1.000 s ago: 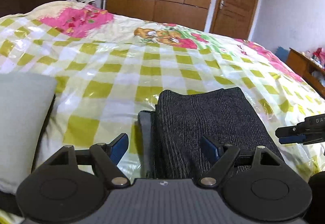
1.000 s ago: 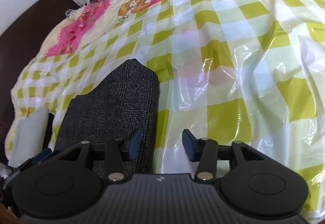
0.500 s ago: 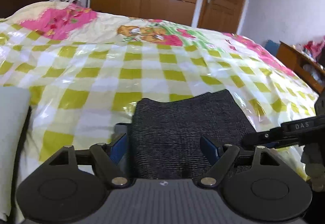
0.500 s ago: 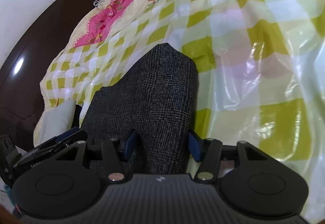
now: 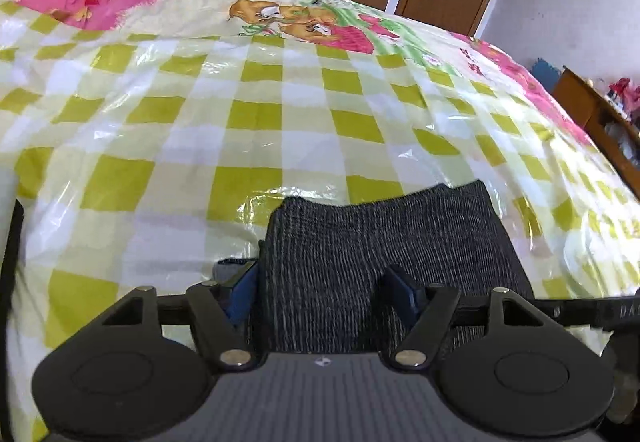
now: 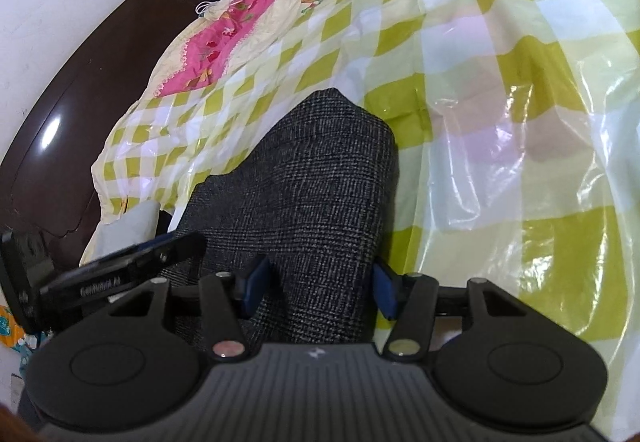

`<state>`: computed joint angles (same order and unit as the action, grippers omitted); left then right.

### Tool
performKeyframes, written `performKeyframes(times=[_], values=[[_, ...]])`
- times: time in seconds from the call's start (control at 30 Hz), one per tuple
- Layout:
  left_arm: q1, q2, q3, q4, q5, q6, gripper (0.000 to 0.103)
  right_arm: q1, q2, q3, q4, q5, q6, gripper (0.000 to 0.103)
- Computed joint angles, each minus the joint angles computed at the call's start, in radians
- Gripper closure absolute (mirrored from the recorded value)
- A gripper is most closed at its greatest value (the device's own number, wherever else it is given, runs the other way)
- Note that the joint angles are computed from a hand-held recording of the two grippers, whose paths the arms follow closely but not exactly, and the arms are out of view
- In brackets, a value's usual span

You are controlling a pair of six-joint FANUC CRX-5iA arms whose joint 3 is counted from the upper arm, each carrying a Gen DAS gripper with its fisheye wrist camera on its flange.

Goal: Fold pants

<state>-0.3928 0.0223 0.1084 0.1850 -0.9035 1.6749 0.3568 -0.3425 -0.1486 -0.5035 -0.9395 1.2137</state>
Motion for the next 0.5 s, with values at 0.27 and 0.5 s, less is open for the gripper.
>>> performKeyframes(times=[0.27, 0.5], values=[[-0.039, 0.058, 0.111, -0.134, -0.058, 0.084, 0.052, -0.009, -0.007, -0.013, -0.025, 0.015, 0.025, 0.047], [-0.008, -0.096, -0.034, -0.12, 0.048, 0.133, 0.082, 0.037, -0.024, -0.006, 0.066, 0.004, -0.029, 0.071]])
